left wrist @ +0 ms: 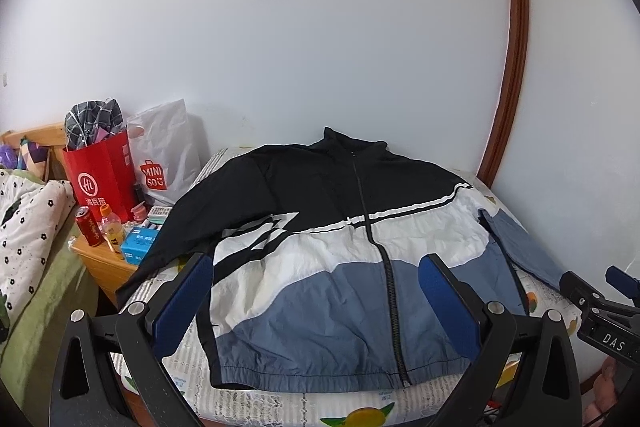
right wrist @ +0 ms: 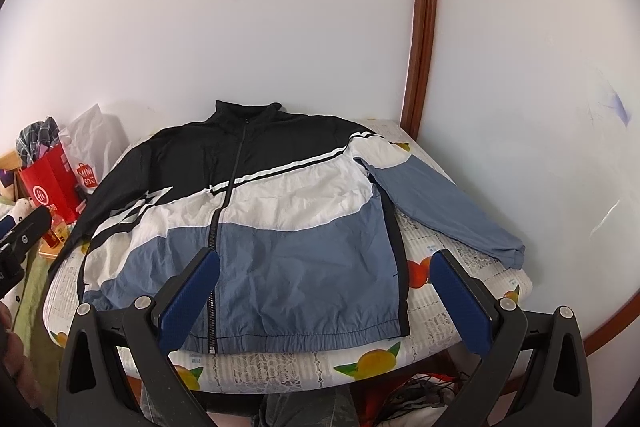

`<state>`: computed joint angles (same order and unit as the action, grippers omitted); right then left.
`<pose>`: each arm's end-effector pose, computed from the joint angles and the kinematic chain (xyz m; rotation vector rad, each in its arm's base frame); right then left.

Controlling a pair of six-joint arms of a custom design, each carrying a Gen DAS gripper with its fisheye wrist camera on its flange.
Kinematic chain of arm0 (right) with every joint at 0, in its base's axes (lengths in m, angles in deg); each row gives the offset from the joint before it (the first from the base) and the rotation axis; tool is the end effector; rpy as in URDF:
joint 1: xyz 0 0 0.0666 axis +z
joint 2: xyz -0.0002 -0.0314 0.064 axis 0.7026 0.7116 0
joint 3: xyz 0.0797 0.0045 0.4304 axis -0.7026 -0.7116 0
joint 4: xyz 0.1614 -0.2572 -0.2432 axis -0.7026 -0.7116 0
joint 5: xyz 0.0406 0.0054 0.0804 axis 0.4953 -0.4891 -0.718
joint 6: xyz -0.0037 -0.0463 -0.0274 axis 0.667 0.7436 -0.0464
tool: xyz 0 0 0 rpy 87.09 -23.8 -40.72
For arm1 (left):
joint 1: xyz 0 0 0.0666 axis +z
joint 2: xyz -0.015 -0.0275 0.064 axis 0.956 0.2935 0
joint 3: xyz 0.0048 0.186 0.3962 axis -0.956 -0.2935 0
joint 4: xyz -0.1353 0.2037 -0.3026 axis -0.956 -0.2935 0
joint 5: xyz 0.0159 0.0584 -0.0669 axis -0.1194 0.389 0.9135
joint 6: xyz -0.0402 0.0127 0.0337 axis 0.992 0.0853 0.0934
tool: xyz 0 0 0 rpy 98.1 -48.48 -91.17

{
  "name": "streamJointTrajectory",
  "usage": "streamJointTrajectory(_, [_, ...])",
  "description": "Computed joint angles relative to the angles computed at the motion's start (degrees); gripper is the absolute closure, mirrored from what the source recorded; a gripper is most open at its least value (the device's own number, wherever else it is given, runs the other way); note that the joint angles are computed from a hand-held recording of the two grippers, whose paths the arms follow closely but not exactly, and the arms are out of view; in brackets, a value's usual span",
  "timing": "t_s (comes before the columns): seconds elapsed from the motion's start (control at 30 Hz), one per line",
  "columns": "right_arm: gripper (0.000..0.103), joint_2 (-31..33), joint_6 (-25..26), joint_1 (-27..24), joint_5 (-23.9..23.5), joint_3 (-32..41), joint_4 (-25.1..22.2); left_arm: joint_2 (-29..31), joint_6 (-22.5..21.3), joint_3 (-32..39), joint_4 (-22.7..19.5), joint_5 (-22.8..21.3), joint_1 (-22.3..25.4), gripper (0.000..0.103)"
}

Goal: Fold large clothes
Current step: 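Grasp the black jacket sleeve with the left gripper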

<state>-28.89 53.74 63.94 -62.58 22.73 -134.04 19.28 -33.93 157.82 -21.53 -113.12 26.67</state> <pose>0.3055 0.0914 0.5477 0.1573 2.1714 -0.1126 0.3205 -0.3050 0.5696 -0.0423 2.1024 -0.0829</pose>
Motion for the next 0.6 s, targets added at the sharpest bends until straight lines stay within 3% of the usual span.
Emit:
streamJointTrajectory(0.23, [0.000, 3.4, -1.1, -1.1, -0.9, 0.3, -0.5, 1.7, 0.8, 0.9, -5.0, 3.6, 4.4, 0.000])
streamJointTrajectory(0.33, [0.000, 5.3, 0.0, -1.5, -1.1, 0.7, 0.1, 1.7, 1.0, -0.1, -5.2, 5.6, 6.8, 0.000])
streamJointTrajectory(0.47, [0.000, 7.7, 3.8, -1.8, -6.0, 0.9, 2.7, 1.7, 1.2, -2.5, -4.8, 9.4, 11.2, 0.001])
streamJointTrajectory(0.6, [0.000, 11.8, 3.2, -1.5, -9.0, 2.2, 3.3, 1.8, 1.2, -4.4, -4.1, 14.2, 15.6, 0.001])
